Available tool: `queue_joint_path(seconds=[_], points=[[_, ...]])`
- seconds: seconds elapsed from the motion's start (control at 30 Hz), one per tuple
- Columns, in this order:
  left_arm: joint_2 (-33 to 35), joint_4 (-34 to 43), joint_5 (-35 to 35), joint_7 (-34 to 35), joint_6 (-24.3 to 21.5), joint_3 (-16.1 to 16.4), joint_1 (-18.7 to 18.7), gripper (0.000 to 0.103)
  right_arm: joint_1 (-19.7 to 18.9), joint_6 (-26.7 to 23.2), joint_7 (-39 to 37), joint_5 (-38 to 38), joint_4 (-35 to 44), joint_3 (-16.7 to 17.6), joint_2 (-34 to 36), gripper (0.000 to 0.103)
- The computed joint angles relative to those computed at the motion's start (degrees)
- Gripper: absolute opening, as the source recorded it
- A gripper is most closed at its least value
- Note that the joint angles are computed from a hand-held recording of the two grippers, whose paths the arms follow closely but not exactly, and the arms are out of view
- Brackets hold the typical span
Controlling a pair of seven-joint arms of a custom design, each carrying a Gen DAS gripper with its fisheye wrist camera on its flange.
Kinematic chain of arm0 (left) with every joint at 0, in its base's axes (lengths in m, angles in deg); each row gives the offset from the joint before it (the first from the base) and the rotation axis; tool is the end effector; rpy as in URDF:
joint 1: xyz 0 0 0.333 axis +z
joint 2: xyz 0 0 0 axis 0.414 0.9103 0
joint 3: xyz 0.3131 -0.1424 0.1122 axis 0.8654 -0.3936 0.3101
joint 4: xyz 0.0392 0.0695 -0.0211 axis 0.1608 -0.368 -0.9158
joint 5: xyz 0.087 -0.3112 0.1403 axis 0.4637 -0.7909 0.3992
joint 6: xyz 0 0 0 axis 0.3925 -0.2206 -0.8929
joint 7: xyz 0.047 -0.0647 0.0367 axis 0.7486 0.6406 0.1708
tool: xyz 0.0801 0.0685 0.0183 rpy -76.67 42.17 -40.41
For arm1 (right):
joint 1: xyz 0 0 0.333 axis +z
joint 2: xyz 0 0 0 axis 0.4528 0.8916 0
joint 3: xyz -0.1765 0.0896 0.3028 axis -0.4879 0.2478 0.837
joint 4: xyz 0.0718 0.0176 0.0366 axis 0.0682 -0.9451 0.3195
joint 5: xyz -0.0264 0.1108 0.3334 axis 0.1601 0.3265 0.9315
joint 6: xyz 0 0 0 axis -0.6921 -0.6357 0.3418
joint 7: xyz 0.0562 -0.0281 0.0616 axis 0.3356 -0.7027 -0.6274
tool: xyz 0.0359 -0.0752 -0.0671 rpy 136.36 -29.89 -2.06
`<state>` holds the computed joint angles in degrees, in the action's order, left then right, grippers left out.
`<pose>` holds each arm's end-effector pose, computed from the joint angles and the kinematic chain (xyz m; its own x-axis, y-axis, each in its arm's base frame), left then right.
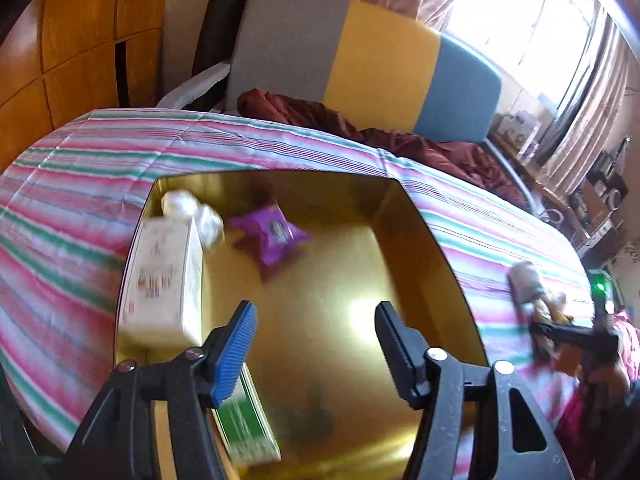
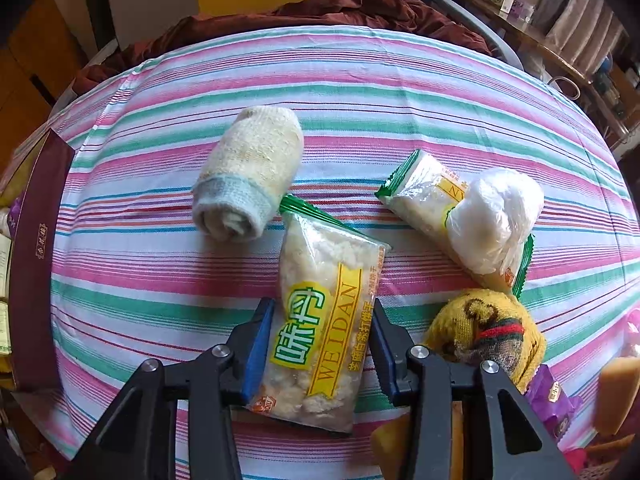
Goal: Organize objects
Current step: 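Release the purple packet into the gold tray with the left gripper, then carry the WEIDAN bag into the gold tray and open the right gripper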
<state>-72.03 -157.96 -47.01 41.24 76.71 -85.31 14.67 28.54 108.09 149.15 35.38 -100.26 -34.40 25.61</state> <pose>0.5153 -0.1671 0.5294 -0.3046 -0.9213 0.2417 -0.7931 0.1048 -0.6000 0.4610 0.0284 0.4627 -0.3691 -0.9292 -0.0195 -0.8748 0.3544 -0.3304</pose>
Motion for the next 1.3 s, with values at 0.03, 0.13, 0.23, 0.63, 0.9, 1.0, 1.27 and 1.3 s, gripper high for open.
queue_joint_path(seconds=[0.03, 0.13, 0.23, 0.63, 0.9, 1.0, 1.27, 1.3], points=[[-1.16, -1.24, -3.12, 2.28, -0.13, -0.08, -0.10, 0.060, 0.10, -0.17, -0.21, 0.67, 0.01, -0.11, -0.16, 0.044], [-3.20, -3.37, -9.15, 6.24, -1.67, 1.04, -1.11, 0.060, 0.35, 0.30, -1.87, 3.57, -0.36, -0.64, -0.80, 0.044], [-4.18, -4.30, -13.22, 9.12, -3.98, 2.21, -1.77, 0.060, 0.41, 1.26, -2.57, 6.00, -1.42, -0.33, -3.05, 0.044], [-7.97, -8.15, -14.90, 9.84, -1.19, 4.44, -2.85, 0.059, 6.67, 8.29, -9.64, 16.15, 0.31, 4.22, -7.53, 0.044], [-10.56, -10.93, -14.77, 9.55, 0.46, 7.94, -3.79, 0.059, 16.70, 9.38, -22.09, 29.29, 16.71, 5.24, 7.67, 0.044], [-10.41, -11.22, -15.47, 9.60, 0.12, 8.81, -3.68, 0.059, 18.30, 6.18, -24.13, 31.84, 24.86, 5.90, 14.92, 0.044], [-10.00, -11.17, -18.25, 11.26, -0.84, 9.30, -2.81, 0.059, 21.46, -0.64, -20.07, 32.07, 43.63, 5.56, 31.28, 0.047], [-9.82, -11.09, -18.30, 11.22, -0.92, 9.20, -2.60, 0.059, 21.27, -0.63, -20.15, 33.51, 44.90, 6.04, 32.46, 0.047]])
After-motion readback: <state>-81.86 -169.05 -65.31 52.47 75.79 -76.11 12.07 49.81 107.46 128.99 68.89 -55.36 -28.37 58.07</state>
